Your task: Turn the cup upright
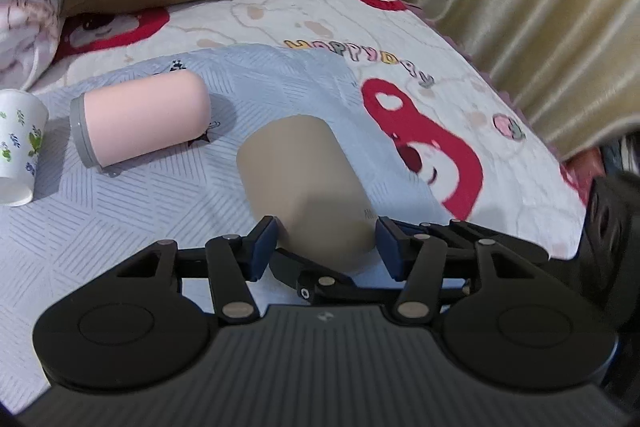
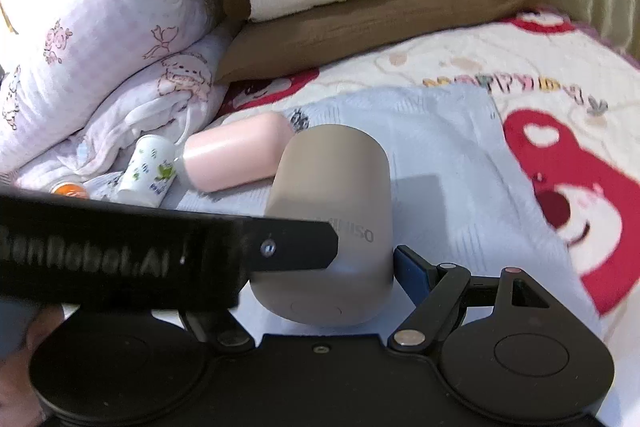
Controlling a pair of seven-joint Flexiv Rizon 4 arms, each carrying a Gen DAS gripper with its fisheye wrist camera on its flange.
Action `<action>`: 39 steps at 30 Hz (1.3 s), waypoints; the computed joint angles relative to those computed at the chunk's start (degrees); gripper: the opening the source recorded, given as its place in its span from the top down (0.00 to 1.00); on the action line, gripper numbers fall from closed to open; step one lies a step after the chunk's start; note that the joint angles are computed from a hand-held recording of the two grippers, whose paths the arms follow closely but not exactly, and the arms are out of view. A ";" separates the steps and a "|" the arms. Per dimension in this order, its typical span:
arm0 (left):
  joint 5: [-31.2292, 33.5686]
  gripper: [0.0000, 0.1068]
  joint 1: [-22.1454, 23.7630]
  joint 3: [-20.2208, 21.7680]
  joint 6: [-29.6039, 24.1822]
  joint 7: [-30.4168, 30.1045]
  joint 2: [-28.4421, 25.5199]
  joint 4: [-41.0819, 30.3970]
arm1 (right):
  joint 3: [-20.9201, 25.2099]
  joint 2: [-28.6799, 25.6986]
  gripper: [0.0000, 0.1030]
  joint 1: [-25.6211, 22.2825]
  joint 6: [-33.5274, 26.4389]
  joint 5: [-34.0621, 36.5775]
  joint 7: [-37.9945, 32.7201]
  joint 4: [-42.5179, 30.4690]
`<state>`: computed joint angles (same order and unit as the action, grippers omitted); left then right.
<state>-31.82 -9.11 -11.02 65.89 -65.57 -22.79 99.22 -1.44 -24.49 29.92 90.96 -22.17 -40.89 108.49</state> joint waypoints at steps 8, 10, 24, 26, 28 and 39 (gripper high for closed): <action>-10.05 0.51 2.23 -2.56 2.26 7.46 5.18 7.63 | 1.75 2.70 0.21 0.37 -1.37 -0.69 1.17 2.45; -13.07 0.51 2.25 -2.08 1.74 8.94 6.65 9.23 | 4.44 2.72 0.20 -1.41 -1.39 0.34 -0.04 2.17; -19.51 0.52 0.34 4.10 0.63 14.42 16.13 18.31 | 25.08 -1.52 0.20 -10.70 -5.99 15.92 -16.62 -5.48; -22.98 0.52 0.25 4.58 -2.77 14.81 16.20 18.15 | 26.92 -2.23 0.21 -11.32 -7.26 18.73 -18.02 -6.83; -24.62 0.53 0.00 5.16 -3.45 13.55 16.06 18.48 | 26.02 -2.20 0.23 -9.82 -8.88 19.72 -18.33 -7.59; -19.97 0.55 1.46 8.06 -0.90 7.90 16.40 19.66 | 21.09 -0.98 0.23 -5.46 -8.37 18.22 -18.36 -6.55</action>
<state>-51.79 -7.65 -2.95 64.99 -57.66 -6.39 118.87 19.65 -25.47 24.46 82.60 -3.95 -59.25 101.94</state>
